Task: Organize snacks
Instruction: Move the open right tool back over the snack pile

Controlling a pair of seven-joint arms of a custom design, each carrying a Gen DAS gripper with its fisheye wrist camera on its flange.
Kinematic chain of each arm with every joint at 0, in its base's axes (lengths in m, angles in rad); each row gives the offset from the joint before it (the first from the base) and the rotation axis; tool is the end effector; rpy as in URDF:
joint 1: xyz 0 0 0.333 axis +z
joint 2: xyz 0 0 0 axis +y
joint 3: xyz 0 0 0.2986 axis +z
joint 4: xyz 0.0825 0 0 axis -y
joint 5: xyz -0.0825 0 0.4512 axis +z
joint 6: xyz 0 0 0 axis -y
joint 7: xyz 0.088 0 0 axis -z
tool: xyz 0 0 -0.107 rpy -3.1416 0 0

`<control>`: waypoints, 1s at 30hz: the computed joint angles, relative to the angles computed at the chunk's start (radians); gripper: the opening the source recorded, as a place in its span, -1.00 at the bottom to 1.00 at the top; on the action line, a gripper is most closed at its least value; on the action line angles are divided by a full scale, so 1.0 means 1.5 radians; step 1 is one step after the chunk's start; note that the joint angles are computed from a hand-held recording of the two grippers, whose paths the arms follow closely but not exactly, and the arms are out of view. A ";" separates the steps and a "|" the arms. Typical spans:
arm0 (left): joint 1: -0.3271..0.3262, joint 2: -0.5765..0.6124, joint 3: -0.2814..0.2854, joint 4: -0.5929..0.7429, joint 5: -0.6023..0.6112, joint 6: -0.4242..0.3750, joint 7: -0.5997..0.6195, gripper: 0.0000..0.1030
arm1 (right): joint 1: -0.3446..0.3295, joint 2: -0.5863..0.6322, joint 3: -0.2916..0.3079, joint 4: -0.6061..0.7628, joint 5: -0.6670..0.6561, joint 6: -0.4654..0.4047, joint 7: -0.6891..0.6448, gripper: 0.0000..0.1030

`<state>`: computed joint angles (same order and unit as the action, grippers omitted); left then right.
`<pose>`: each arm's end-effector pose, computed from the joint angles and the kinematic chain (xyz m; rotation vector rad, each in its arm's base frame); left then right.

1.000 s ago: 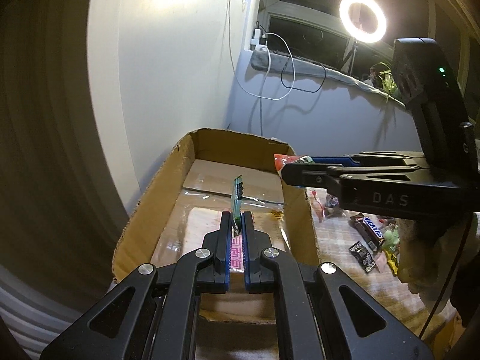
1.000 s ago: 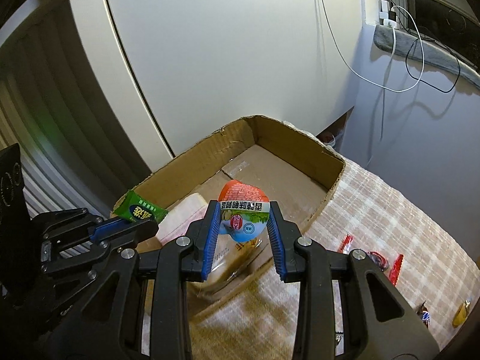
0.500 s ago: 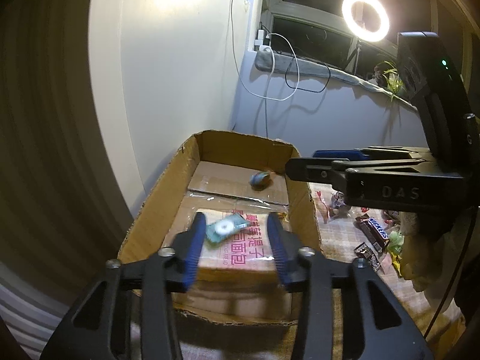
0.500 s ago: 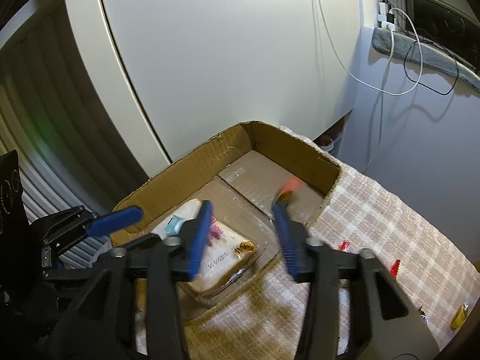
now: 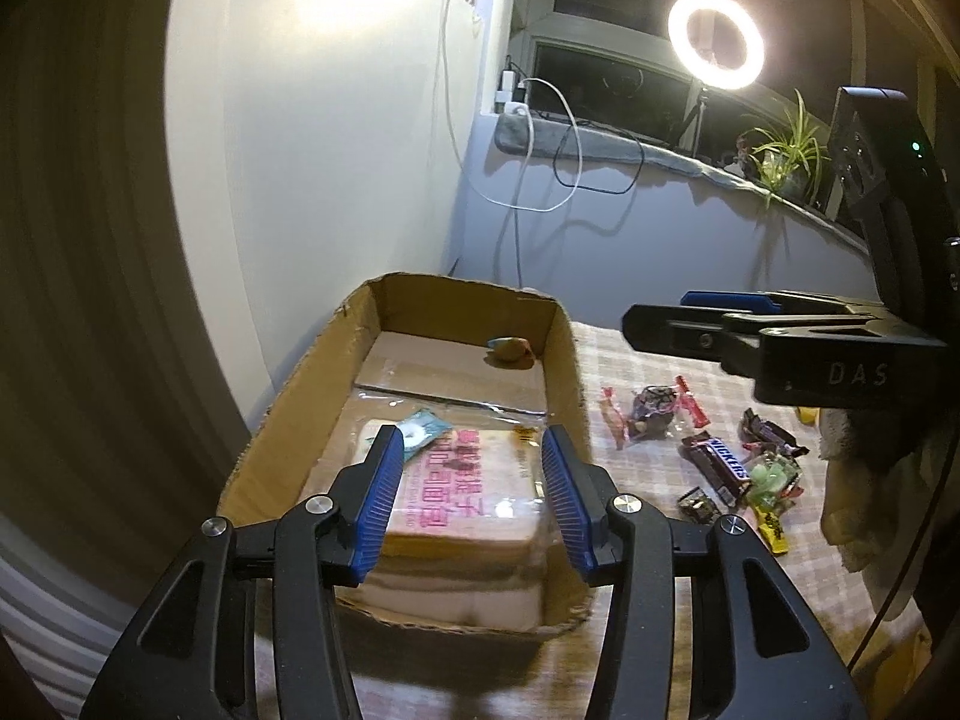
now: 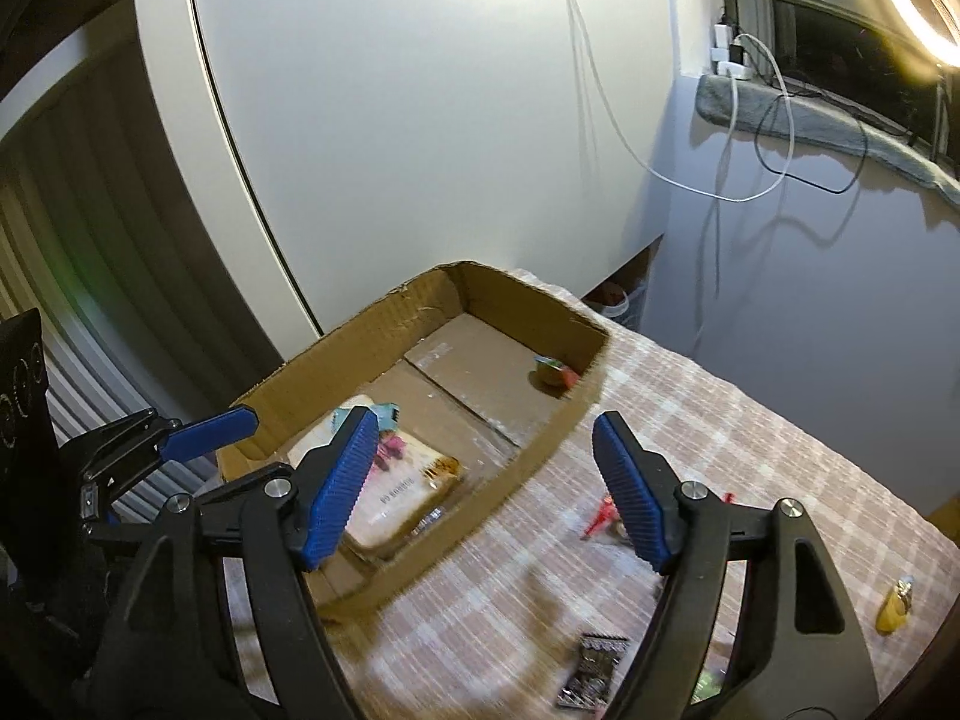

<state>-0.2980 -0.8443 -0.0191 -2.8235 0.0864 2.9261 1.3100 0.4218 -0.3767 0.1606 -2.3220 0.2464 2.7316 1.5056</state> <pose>0.3943 -0.1348 0.4981 -1.5979 1.8244 -1.0451 0.4657 0.3025 0.5361 -2.0317 1.2396 -0.3621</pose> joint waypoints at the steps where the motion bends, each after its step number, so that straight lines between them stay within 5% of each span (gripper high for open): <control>1: -0.002 0.000 -0.001 0.001 -0.001 0.000 -0.001 -0.09 | -0.001 -0.010 -0.002 -0.009 0.001 0.000 0.000 0.49; 14: -0.070 0.023 0.007 0.009 -0.027 0.011 0.010 -0.09 | -0.065 -0.177 -0.014 -0.135 -0.036 -0.064 0.019 0.49; 30: -0.146 0.088 0.013 0.041 -0.071 0.006 0.034 -0.09 | -0.110 -0.290 -0.036 -0.234 -0.046 -0.147 0.023 0.49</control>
<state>-0.5177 -0.7119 -0.0001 -2.7625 -0.0205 2.9344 1.3609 0.2571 -0.8123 0.1059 -2.6734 0.1768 2.5111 1.5399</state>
